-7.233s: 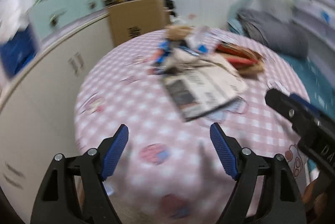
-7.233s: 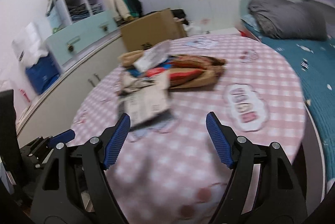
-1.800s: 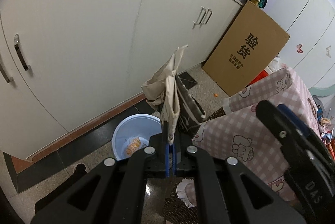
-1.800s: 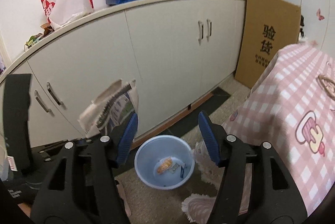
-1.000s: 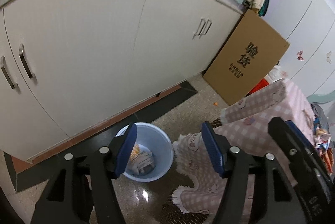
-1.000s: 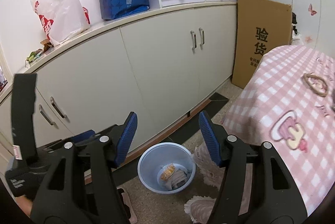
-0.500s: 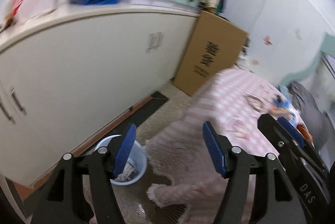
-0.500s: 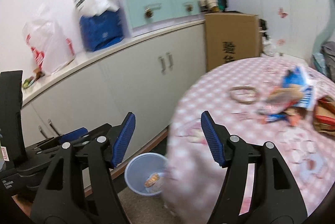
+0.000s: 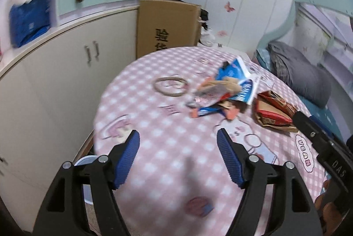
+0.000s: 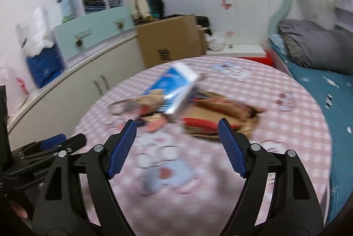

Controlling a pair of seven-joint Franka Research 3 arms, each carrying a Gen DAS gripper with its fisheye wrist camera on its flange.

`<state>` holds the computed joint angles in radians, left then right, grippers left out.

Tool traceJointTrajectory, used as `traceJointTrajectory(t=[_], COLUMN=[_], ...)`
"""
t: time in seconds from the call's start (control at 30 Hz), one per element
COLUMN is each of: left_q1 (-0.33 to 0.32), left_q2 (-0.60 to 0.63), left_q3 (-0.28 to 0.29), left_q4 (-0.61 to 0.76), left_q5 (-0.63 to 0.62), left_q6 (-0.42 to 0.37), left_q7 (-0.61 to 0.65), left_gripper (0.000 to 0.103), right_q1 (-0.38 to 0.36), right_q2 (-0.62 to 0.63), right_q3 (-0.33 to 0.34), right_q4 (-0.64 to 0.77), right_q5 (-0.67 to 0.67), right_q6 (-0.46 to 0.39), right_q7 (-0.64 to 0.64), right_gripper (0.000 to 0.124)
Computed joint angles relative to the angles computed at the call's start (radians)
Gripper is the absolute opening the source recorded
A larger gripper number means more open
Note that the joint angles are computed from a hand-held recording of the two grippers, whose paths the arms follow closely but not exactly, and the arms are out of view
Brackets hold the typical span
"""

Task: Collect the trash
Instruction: 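Move both tools back over the table toward the remaining trash, then grasp the brown paper snack bag with the right tool while the left tool grasps a white-red wrapper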

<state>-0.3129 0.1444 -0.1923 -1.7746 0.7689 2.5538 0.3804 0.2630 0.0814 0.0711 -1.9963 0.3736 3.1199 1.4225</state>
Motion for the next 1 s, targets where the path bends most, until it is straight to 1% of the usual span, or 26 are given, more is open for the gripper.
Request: traceJointTrajectory(t=[0.1, 0.17, 0.23, 0.33, 0.43, 0.5, 0.53, 0.6, 0.7, 0.77, 0.8, 0.87, 0.9, 0.93, 1.0], left_q1=[-0.011, -0.022, -0.033, -0.046, -0.055, -0.061, -0.064, -0.074, -0.072, -0.073, -0.072, -0.083, -0.087, -0.094, -0.105], left_q2=[0.067, 0.108, 0.144, 0.191, 0.238, 0.261, 0.274, 0.296, 0.331, 0.35, 0.36, 0.376, 0.382, 0.383, 0.377], left_q3=[-0.007, -0.003, 0.006, 0.023, 0.036, 0.045, 0.05, 0.067, 0.074, 0.082, 0.082, 0.092, 0.093, 0.098, 0.104], left_q4=[0.08, 0.13, 0.174, 0.234, 0.296, 0.327, 0.344, 0.375, 0.42, 0.445, 0.459, 0.483, 0.495, 0.496, 0.487], left_q5=[-0.028, -0.049, -0.067, -0.087, -0.107, -0.12, -0.124, -0.121, -0.14, -0.146, -0.153, -0.148, -0.148, -0.141, -0.126], left_q6=[-0.006, -0.014, -0.025, -0.026, -0.036, -0.041, -0.043, -0.05, -0.045, -0.035, -0.032, -0.039, -0.052, -0.054, -0.061], left_q7=[0.055, 0.086, 0.107, 0.129, 0.169, 0.187, 0.194, 0.19, 0.217, 0.225, 0.237, 0.25, 0.266, 0.273, 0.283], left_gripper=[0.071, 0.071, 0.071, 0.071, 0.071, 0.071, 0.071, 0.071, 0.071, 0.071, 0.071, 0.071, 0.068, 0.062, 0.056], right_q1=[-0.014, -0.027, -0.03, -0.059, -0.086, -0.124, -0.123, -0.1, -0.117, -0.135, -0.14, -0.139, -0.139, -0.137, -0.129], right_q2=[0.016, 0.035, 0.062, 0.104, 0.158, 0.2, 0.212, 0.244, 0.273, 0.283, 0.285, 0.285, 0.282, 0.279, 0.274], right_q3=[-0.03, -0.034, -0.052, -0.036, -0.016, 0.022, 0.02, -0.012, 0.001, 0.014, 0.018, 0.017, 0.019, 0.018, 0.011], right_q4=[0.022, 0.049, 0.09, 0.153, 0.236, 0.303, 0.321, 0.366, 0.413, 0.436, 0.441, 0.445, 0.442, 0.439, 0.434], right_q5=[-0.043, -0.053, -0.102, -0.088, -0.062, 0.002, 0.014, -0.027, 0.003, 0.045, 0.06, 0.075, 0.084, 0.088, 0.086], right_q6=[-0.02, -0.04, -0.073, -0.125, -0.197, -0.274, -0.291, -0.335, -0.393, -0.425, -0.437, -0.448, -0.45, -0.449, -0.45], right_q7=[0.013, -0.003, 0.0, -0.063, -0.149, -0.243, -0.256, -0.234, -0.273, -0.305, -0.321, -0.337, -0.351, -0.358, -0.359], right_gripper=[0.076, 0.076, 0.076, 0.076, 0.076, 0.076, 0.076, 0.076, 0.075, 0.068, 0.062, 0.057, 0.051, 0.046, 0.044])
